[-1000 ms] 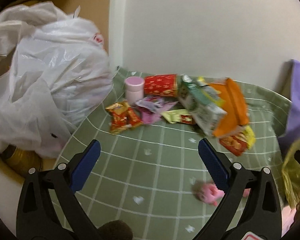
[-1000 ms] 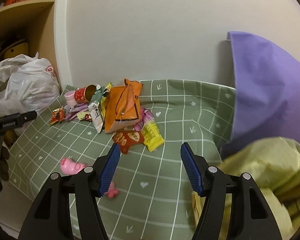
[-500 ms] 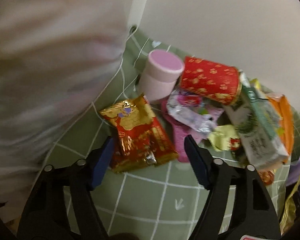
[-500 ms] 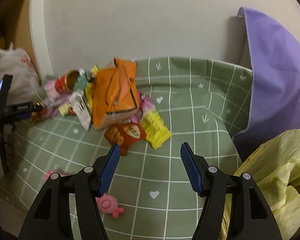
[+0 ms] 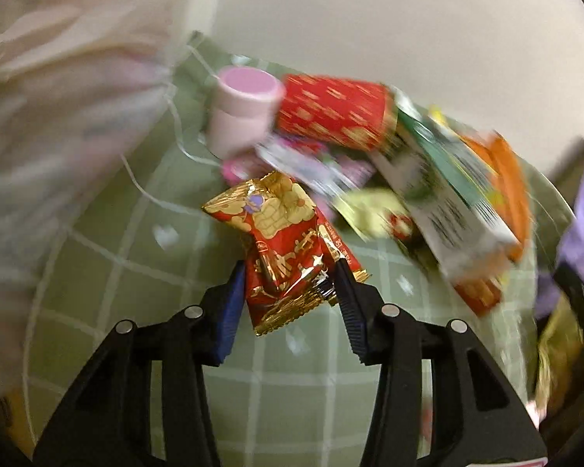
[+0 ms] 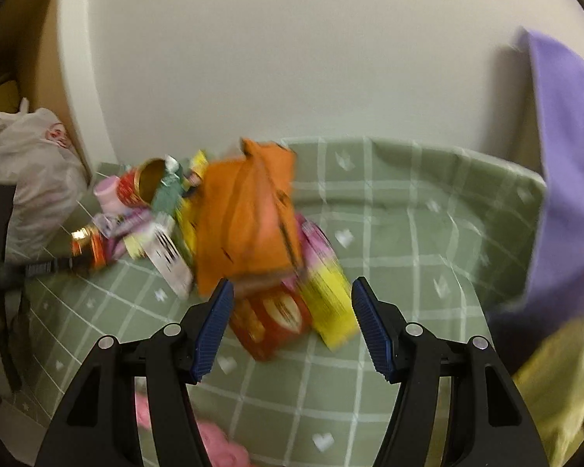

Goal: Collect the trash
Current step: 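Grasp the red-gold candy wrapper with the left tool while the right tool grasps the milk carton, then carry the wrapper and milk carton to the yellow bag and release both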

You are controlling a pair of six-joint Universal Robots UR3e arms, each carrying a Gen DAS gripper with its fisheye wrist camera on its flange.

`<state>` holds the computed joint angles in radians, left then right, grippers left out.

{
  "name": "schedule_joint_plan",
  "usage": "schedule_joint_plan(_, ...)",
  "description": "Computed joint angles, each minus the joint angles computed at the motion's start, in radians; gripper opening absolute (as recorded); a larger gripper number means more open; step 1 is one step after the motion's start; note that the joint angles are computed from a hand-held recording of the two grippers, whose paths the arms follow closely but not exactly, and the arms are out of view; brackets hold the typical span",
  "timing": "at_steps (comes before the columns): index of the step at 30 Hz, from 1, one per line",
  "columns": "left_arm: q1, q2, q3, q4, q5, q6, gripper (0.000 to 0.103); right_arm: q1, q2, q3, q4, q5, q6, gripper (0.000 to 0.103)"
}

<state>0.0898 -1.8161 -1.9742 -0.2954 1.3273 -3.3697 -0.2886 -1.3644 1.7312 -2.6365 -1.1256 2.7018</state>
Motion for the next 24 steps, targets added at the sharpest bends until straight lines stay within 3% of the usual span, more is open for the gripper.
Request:
schedule_joint_plan(5, -0.062, 0.118, -0.075, -0.074, 0.0, 0.023, 0.046, 0.1, 0.15, -0.248, 0.121, 0.088, -0.009, 0.057)
schedule_joint_plan(8, -0.08, 0.164, -0.113, -0.083, 0.01, 0.019, 0.05, 0.176, 0.241, -0.392, 0.206, 0.072, 0.017, 0.053)
schedule_joint_plan(11, -0.015, 0.239, -0.152, -0.129, -0.018, 0.06, 0.059, 0.209, 0.203, -0.279, 0.097, 0.043, 0.039, 0.053)
schedule_joint_plan(13, 0.01, 0.255, -0.166, -0.123, -0.026, 0.057, 0.059, 0.236, 0.187, -0.19, 0.004, -0.002, 0.039, 0.053)
schedule_joint_plan(16, 0.035, 0.278, -0.168, -0.142, -0.033, 0.059, 0.059, 0.284, 0.253, -0.22, -0.034, -0.056, 0.035, 0.052)
schedule_joint_plan(17, 0.038, 0.281, -0.166, -0.147, -0.032, 0.058, 0.059, 0.299, 0.285, -0.248, -0.043, -0.075, 0.043, 0.049)
schedule_joint_plan(18, 0.04, 0.284, -0.162, -0.153, -0.03, 0.055, 0.059, 0.303, 0.302, -0.272, -0.032, -0.086, 0.046, 0.035)
schedule_joint_plan(19, 0.042, 0.29, -0.162, -0.16, -0.03, 0.055, 0.059, 0.302, 0.317, -0.306, 0.014, -0.074, 0.048, 0.027)
schedule_joint_plan(24, 0.036, 0.303, -0.145, -0.189, -0.017, 0.06, 0.059, 0.203, 0.164, -0.214, 0.092, 0.092, 0.042, 0.026)
